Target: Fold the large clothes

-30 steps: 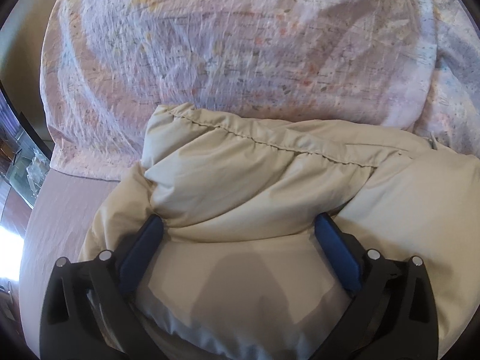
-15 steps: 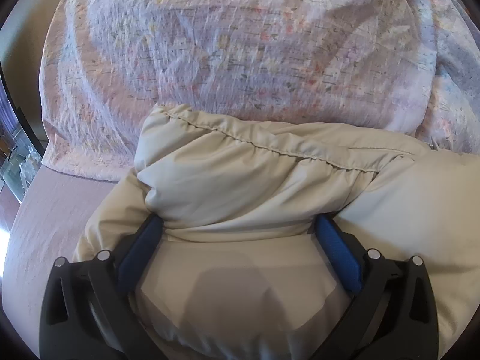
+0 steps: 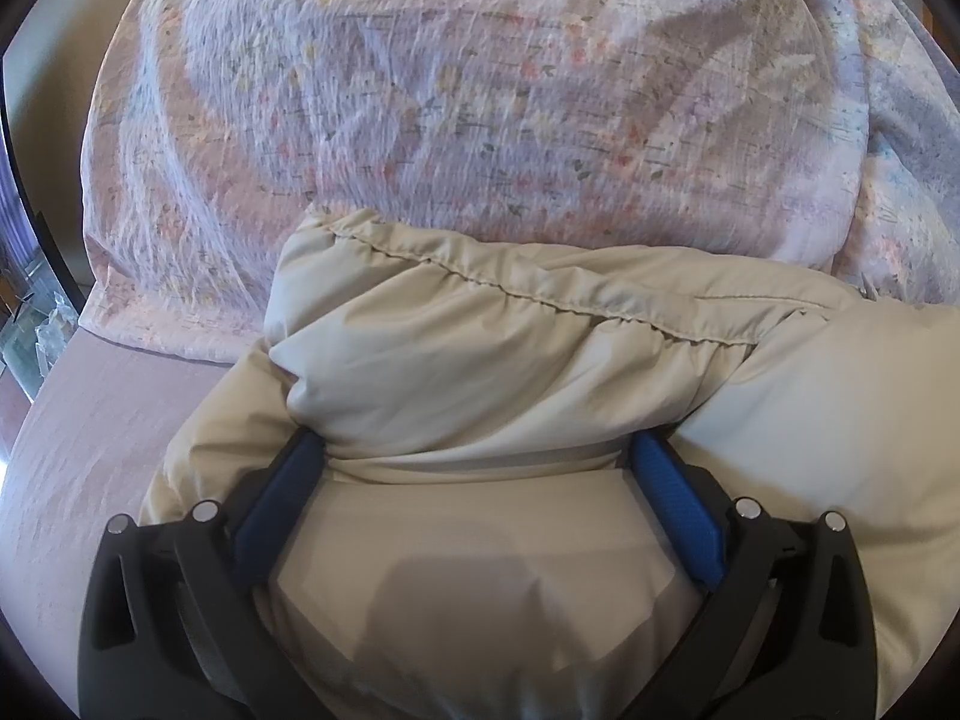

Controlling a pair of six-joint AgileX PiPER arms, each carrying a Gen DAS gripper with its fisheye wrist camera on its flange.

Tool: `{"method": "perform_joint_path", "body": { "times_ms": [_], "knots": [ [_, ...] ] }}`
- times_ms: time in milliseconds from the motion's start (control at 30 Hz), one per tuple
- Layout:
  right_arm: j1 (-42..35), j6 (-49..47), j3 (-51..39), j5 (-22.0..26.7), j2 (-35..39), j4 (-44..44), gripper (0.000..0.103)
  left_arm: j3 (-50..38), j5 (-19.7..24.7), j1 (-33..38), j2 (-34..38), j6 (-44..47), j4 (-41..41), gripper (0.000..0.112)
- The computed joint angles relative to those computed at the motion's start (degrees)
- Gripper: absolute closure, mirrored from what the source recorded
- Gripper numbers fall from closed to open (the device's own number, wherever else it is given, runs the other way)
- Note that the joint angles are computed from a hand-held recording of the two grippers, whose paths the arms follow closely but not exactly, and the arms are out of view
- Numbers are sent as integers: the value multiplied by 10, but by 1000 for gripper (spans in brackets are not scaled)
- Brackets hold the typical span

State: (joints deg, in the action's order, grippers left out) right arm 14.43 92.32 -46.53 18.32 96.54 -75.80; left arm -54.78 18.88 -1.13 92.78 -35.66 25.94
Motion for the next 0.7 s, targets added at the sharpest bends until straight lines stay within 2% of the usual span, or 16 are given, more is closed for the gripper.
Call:
{"method": "perform_joint_path", "body": {
  "times_ms": [233,700],
  "knots": [
    [1,1,-1,3,2,-2,36,-3,-17,13,13,16,-9,11],
    [3,1,-2,9,2,-2,36,-1,-12,10,12,4,6,11]
  ]
}}
